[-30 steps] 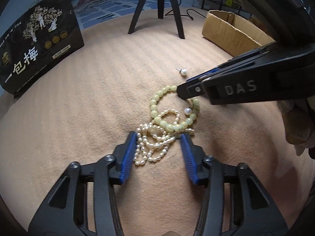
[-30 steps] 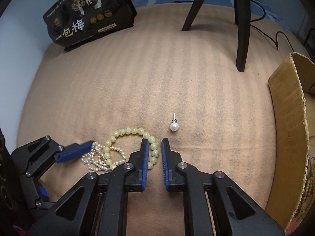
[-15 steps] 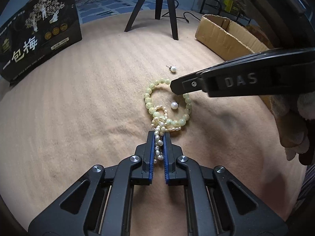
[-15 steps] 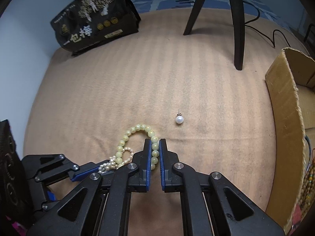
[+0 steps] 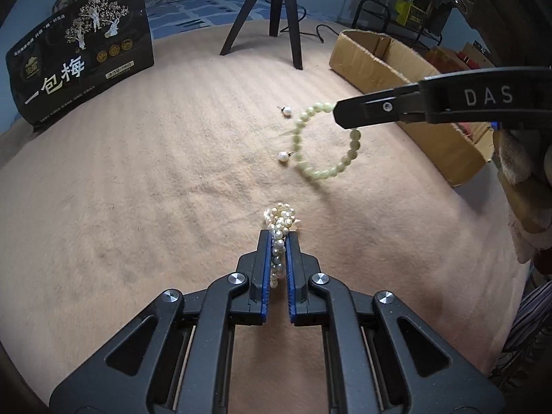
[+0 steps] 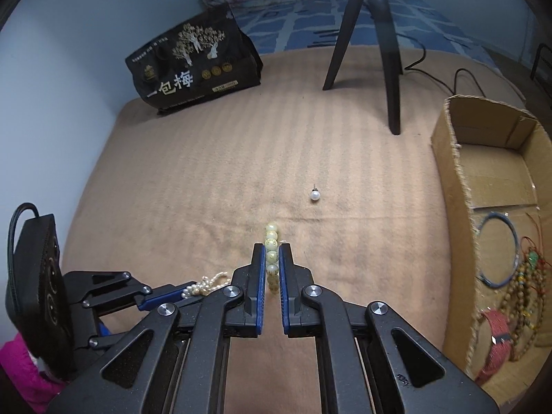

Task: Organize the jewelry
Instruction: 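Lift and carry the pearl strand with left tool while right tool carries the yellow bracelet into the box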

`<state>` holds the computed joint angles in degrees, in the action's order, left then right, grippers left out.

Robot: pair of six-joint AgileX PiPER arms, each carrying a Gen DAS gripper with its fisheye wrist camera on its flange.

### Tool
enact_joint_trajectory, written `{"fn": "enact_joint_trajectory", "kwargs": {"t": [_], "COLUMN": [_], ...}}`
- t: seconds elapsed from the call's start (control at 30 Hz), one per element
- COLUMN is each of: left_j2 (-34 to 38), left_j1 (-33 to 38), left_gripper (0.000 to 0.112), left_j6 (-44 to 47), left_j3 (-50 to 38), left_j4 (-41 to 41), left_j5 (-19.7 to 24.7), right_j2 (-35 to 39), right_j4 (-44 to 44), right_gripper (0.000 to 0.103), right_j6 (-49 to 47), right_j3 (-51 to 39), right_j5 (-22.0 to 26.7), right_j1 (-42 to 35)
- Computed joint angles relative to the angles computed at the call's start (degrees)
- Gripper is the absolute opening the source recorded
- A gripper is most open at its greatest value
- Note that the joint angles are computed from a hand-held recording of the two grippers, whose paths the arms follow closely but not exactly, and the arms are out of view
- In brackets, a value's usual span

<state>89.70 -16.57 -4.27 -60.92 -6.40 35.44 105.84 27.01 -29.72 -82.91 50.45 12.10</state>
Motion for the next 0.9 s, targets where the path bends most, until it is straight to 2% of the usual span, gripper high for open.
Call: {"fn": "enact_joint_trajectory", "kwargs": {"t": [0.43, 0.77, 0.9], "left_j2": [-3.01, 1.80, 4.43], "left_j1": [-4.53, -8.75, -9.77], "left_gripper": [0.006, 0.006, 0.006], "left_j6": [-7.73, -11.06, -11.70], "left_j3": [-4.98, -14.90, -19.27], "left_j4": [2.29, 4.13, 4.19], "left_j5": [1.93, 2.99, 3.33], "right_j2": [-8.06, -10.82, -9.80], "right_j4": [3.12, 5.18, 6.66], "right_gripper": [0.006, 0.006, 0.006], "right_j6": [-6.27, -11.02, -12.06], "right_j3": [2.66, 1.68, -1.11], "right_j5": [2.31, 3.13, 4.49], "right_j1": [-6.39, -13.24, -16.84]}}
